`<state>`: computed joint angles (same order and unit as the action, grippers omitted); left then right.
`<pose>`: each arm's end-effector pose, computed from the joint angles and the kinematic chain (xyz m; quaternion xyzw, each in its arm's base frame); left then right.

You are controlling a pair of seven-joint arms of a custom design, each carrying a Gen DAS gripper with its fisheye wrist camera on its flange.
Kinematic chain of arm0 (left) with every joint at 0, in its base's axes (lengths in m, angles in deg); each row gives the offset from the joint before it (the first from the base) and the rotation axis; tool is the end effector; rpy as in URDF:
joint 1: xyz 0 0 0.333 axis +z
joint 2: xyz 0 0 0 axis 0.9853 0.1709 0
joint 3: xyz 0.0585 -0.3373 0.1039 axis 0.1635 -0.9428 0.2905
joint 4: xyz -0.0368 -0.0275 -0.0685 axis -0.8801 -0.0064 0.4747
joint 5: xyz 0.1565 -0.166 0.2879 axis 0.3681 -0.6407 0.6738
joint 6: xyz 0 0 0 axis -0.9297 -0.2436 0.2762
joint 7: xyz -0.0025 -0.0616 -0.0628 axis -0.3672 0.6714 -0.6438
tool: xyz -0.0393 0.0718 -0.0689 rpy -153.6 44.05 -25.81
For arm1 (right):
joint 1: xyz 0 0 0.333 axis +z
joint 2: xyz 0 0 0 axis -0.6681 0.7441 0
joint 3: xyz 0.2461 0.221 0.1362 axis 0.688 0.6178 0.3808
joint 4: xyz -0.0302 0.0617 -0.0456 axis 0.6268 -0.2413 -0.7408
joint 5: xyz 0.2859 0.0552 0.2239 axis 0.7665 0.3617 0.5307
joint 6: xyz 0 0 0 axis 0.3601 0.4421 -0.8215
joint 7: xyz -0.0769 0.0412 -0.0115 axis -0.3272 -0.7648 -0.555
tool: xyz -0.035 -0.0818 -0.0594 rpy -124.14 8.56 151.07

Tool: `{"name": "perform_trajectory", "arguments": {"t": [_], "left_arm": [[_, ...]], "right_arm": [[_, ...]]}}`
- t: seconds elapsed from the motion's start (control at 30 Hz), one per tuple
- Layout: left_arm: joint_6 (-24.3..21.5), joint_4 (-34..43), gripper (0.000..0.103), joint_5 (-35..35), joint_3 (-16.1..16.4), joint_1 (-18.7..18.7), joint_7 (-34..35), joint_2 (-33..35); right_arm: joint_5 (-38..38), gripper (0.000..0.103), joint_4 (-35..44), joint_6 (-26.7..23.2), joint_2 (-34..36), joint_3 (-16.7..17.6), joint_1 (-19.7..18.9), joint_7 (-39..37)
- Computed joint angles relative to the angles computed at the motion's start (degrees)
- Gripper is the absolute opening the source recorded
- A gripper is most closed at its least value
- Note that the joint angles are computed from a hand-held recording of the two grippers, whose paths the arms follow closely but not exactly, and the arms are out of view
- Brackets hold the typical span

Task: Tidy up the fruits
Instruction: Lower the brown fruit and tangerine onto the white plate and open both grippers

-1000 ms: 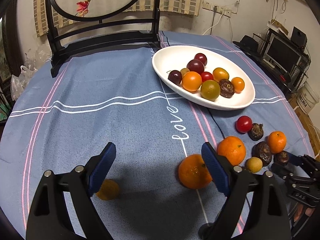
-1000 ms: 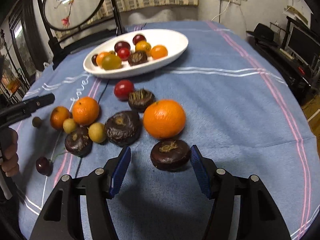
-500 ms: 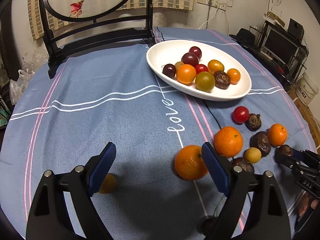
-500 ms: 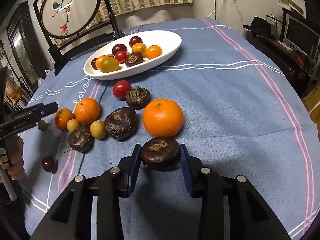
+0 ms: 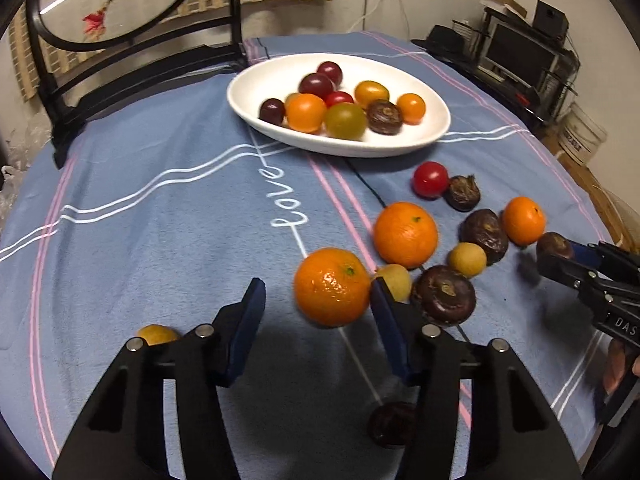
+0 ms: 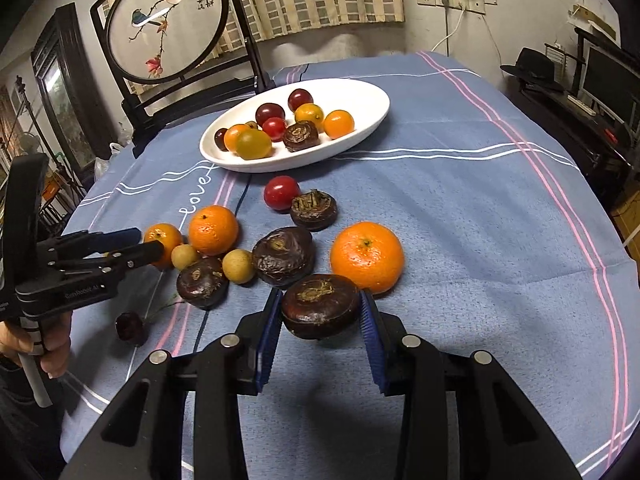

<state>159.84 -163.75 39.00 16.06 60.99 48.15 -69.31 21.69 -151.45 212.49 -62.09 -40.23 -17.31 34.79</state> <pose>0.4171 -0.3079 0.3993 -0.7056 0.6423 -0.2213 0.2016 0.4522 0.2502 0.4024 -0.8004 0.4923 -0.0956 0.3284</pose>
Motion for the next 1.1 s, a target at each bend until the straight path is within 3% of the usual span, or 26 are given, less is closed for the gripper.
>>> {"name": "perform_trajectory", "arguments": {"t": [0.13,0.17,0.27,0.6,0.73,0.83,1.1], "left_arm": [[3.63,0.33,0.050,-1.87,0.93,0.77,0.92,2.47],[4.04,0.52,0.045,0.43,1.53,0.43,-1.10,2.50],[5.35,0.27,0.042,0.53,1.88,0.51,-1.78,2.32],[3.78,-0.16,0.042,3.49,1.27,1.24,-5.85,-1.49],[1.34,2.18,0.042,6.55,0.42,1.97,-7.02,-3.38],[-0.17,4.75,0.042,4.66,0.30,2.77,-4.89,-3.05],[-3.10,12.60,0.042,-0.21,2.01,3.57,0.97,2.98]], "right_arm": [[1.51,0.039,0.47,-0.30,0.00,0.44,0.19,-1.27],[2.30,0.039,0.60,-0.36,0.01,0.56,0.21,-2.07],[3.92,0.039,0.86,-0.58,-0.15,0.70,0.66,-3.63],[7.85,0.039,1.84,-0.56,-2.10,-0.50,2.29,-8.74],[9.47,0.039,5.74,-0.54,-1.49,-0.27,2.63,-11.63],[10.34,0.039,9.68,-0.77,0.09,-0.05,2.87,-13.37],[1.53,0.039,20.29,-3.00,8.36,1.17,1.11,-3.56]]}}
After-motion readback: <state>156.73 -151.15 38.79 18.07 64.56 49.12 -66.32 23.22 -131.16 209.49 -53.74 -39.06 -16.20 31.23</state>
